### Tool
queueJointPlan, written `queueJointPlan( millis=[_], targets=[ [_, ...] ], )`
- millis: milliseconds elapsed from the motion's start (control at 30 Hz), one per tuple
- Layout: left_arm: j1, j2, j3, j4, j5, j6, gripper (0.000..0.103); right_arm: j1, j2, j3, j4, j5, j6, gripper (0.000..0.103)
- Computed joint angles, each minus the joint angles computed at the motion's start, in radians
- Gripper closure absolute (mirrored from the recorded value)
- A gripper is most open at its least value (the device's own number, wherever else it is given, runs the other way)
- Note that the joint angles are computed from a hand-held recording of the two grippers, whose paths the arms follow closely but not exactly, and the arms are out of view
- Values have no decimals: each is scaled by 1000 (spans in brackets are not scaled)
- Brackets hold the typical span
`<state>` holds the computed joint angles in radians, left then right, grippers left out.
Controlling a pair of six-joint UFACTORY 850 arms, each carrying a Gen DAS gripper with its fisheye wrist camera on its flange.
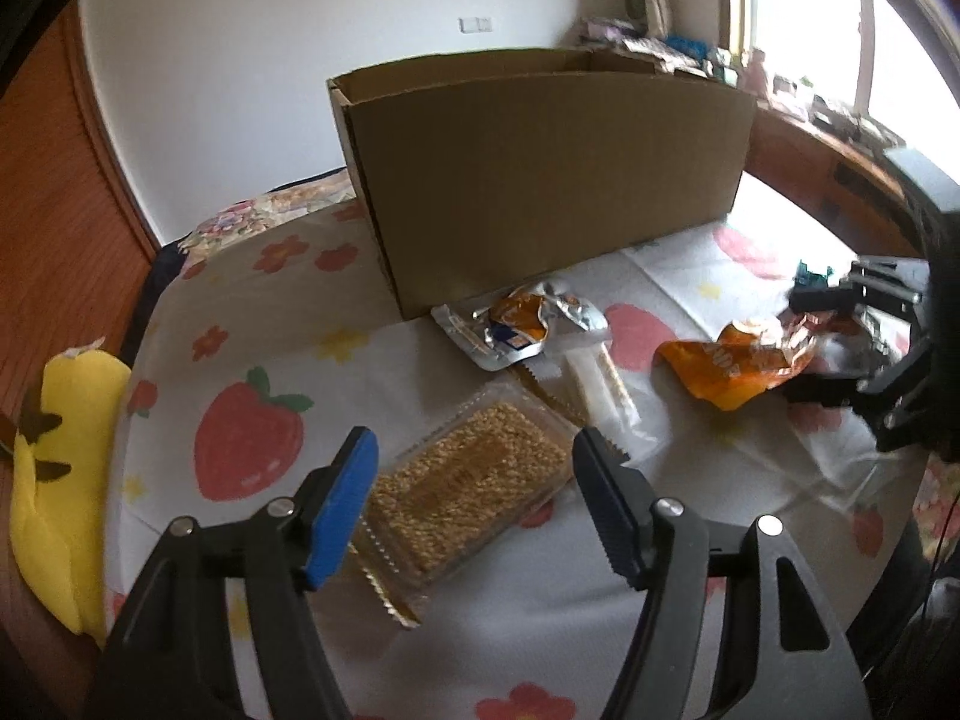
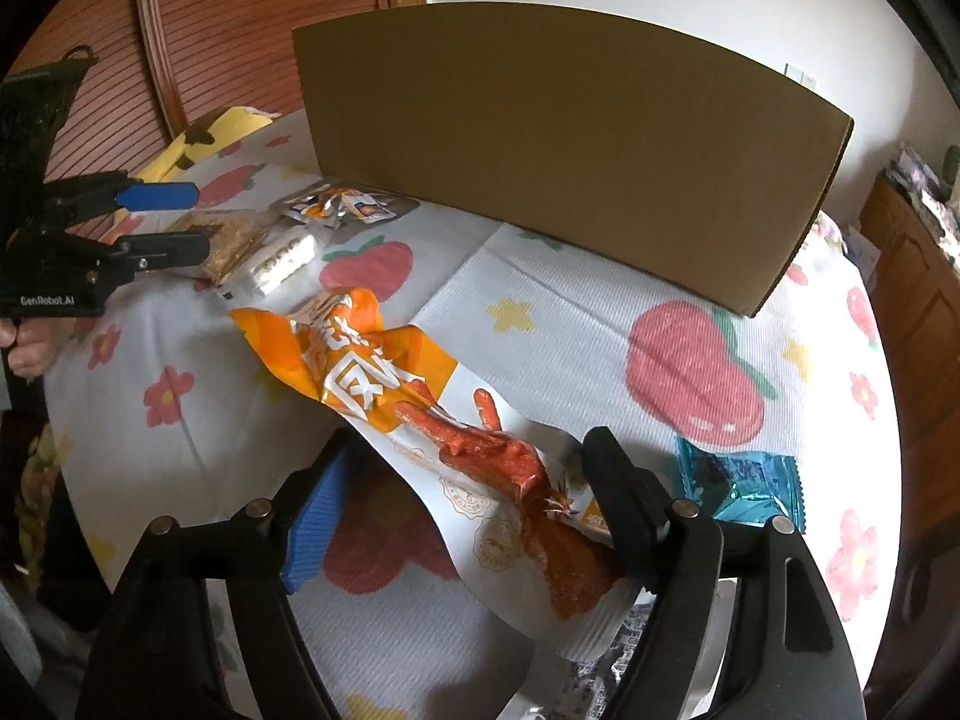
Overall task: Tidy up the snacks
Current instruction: 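Grasp the orange spicy strip bag with the right tool while the left grasps the sesame brittle box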
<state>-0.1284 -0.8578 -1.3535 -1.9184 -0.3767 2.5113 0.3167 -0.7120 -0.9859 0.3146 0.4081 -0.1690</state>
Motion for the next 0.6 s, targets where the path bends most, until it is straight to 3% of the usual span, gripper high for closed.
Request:
queueJointPlan(
  millis=[100, 233, 433, 600],
  targets=[
    [3, -7, -20, 94, 5, -59, 33, 0, 1, 2, -1, 3, 1, 25],
    [10, -27, -70, 316, 1, -269, 32, 0, 1, 2, 0, 3, 1, 25],
    [21, -66, -150, 610, -64, -535, 31, 0, 1, 3, -2, 3, 2, 25],
    [21, -94, -199, 723, -112, -624, 29, 0, 1, 3, -3, 3, 3, 25]
  ],
)
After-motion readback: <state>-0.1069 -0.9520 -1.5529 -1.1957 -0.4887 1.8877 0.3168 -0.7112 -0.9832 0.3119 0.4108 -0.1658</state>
